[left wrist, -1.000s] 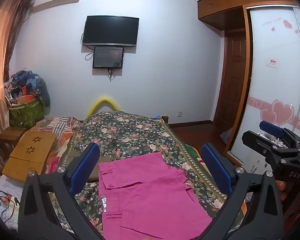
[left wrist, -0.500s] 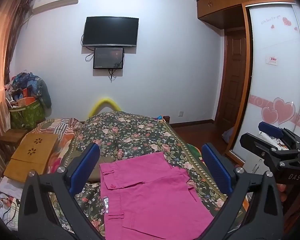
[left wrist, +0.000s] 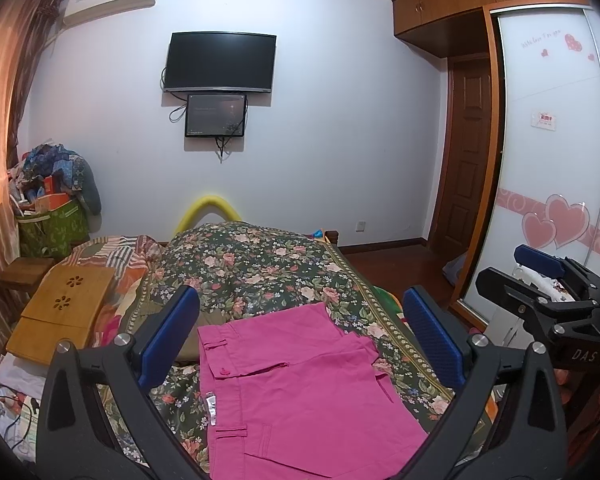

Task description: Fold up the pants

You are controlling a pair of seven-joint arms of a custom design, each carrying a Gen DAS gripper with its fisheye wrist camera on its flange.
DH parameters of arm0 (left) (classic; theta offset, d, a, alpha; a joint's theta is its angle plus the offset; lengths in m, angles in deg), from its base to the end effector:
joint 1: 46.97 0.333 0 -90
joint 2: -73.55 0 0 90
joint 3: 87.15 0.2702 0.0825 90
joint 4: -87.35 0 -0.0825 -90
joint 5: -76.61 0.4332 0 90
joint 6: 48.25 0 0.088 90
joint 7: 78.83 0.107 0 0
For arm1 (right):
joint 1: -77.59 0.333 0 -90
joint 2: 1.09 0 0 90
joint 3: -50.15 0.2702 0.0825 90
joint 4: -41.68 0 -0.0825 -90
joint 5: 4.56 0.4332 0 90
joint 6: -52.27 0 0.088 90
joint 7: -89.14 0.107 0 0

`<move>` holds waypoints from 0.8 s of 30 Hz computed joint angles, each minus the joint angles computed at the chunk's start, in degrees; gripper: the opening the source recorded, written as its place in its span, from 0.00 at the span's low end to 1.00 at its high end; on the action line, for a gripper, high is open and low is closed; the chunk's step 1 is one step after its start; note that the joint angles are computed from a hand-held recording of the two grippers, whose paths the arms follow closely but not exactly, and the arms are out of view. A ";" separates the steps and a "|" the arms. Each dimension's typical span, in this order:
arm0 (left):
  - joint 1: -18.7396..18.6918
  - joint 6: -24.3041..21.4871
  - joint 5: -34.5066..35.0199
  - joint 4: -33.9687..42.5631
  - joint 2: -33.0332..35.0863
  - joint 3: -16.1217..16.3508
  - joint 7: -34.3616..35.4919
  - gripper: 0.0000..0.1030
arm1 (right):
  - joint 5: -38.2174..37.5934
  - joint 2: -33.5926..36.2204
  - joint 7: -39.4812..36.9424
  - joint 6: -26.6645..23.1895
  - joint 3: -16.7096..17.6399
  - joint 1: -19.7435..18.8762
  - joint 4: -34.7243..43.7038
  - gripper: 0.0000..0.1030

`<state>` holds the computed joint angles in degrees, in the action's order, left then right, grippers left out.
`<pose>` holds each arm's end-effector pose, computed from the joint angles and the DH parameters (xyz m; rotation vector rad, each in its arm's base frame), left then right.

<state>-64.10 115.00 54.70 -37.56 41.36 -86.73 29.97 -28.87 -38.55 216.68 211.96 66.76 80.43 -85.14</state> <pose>0.4778 -0.1216 0.7108 -1.2498 1.7461 -1.3319 0.4294 0.2133 0.7091 -1.4485 1.3775 -0.9903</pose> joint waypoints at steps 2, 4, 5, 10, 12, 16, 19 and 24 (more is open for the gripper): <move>0.06 0.05 0.08 -0.02 0.00 -0.06 -0.13 1.00 | 0.12 0.07 -0.07 0.02 -0.14 0.17 -0.06 1.00; -0.03 0.16 0.07 -0.09 0.03 0.00 -0.11 1.00 | 0.01 0.07 -0.02 0.00 -0.09 0.07 -0.04 1.00; -0.04 0.12 0.10 -0.10 -0.01 0.00 -0.10 1.00 | -0.05 0.01 0.04 0.02 -0.04 0.03 -0.13 1.00; 0.20 -0.09 0.35 0.21 0.10 -0.18 -0.61 1.00 | -0.16 -0.07 0.22 -0.14 0.11 -0.02 -0.19 1.00; 0.24 -0.09 0.38 0.37 0.19 -0.20 -0.75 1.00 | -0.14 -0.03 0.19 -0.10 0.02 0.06 -0.16 1.00; 0.34 -0.06 0.53 0.50 0.26 -0.26 -0.95 1.00 | -0.17 0.07 0.16 -0.20 -0.05 0.12 -0.05 1.00; 0.33 -0.03 0.59 0.51 0.26 -0.25 -0.99 1.00 | -0.14 0.08 0.04 -0.19 -0.20 0.17 -0.05 1.00; 0.12 -0.04 0.42 0.54 0.22 -0.05 -0.75 1.00 | -0.06 0.08 -0.02 -0.18 -0.21 0.17 -0.05 1.00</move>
